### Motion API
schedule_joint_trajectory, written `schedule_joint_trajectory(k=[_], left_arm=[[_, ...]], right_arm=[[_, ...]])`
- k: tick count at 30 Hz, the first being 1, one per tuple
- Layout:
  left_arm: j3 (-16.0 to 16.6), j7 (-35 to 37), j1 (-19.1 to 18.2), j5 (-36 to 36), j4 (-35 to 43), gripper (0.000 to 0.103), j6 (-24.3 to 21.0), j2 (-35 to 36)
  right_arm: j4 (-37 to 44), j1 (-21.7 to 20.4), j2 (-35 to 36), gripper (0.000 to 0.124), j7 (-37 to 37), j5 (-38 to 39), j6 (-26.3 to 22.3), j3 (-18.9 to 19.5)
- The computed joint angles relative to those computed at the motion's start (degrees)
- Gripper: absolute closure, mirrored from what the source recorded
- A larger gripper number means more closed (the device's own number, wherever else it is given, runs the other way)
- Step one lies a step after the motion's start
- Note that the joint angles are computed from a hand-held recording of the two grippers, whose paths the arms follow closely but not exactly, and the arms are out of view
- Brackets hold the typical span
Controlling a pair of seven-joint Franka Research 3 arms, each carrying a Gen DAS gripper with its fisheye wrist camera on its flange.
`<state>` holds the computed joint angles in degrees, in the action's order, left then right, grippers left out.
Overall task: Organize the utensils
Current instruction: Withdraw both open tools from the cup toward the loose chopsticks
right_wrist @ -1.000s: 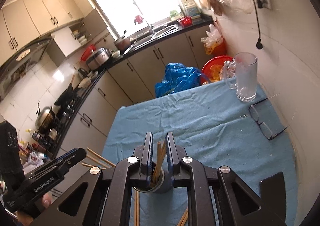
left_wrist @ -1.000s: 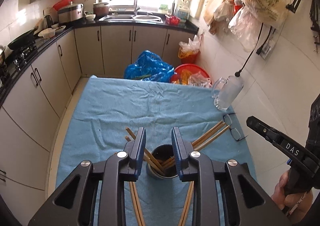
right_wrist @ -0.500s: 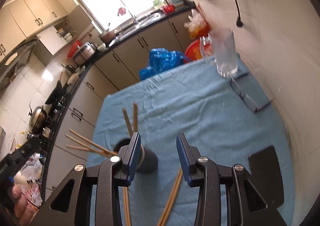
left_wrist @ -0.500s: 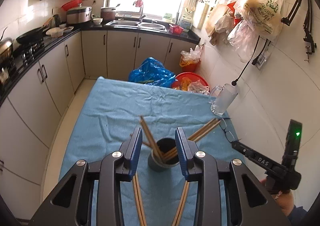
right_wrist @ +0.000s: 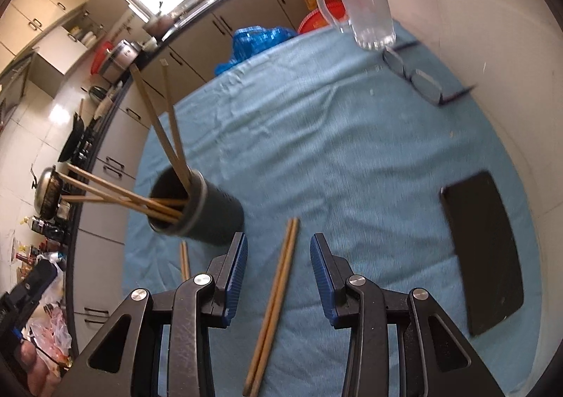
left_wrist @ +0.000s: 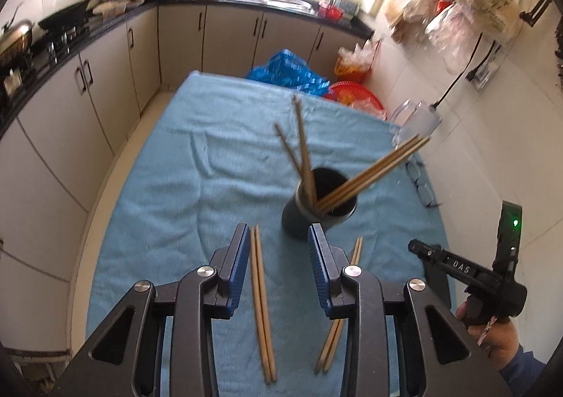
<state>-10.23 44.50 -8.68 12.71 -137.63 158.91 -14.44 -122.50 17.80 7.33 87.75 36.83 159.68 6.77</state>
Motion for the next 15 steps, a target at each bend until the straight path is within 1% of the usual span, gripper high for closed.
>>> schedule_joint_trajectory(k=[7, 12, 15], left_arm=[[1.6, 3.0, -1.3, -5.1, -2.6, 0.071, -1.2, 2.0], [2.5, 6.4, -2.3, -10.7, -4.6, 0.071, -1.5, 3.4], [2.7, 8.6, -2.8, -14.1, -5.2, 0.071, -1.9, 4.4]], right_arm=[[-0.1, 0.0, 1.4, 0.084, 2.4, -0.7, -3.5, -0.1], [-0.1, -0.4, 2.6, 0.084, 2.5, 0.4, -5.3, 0.1], [0.3, -0.6, 3.4, 0.087, 2.2, 1.1, -6.3, 0.2]])
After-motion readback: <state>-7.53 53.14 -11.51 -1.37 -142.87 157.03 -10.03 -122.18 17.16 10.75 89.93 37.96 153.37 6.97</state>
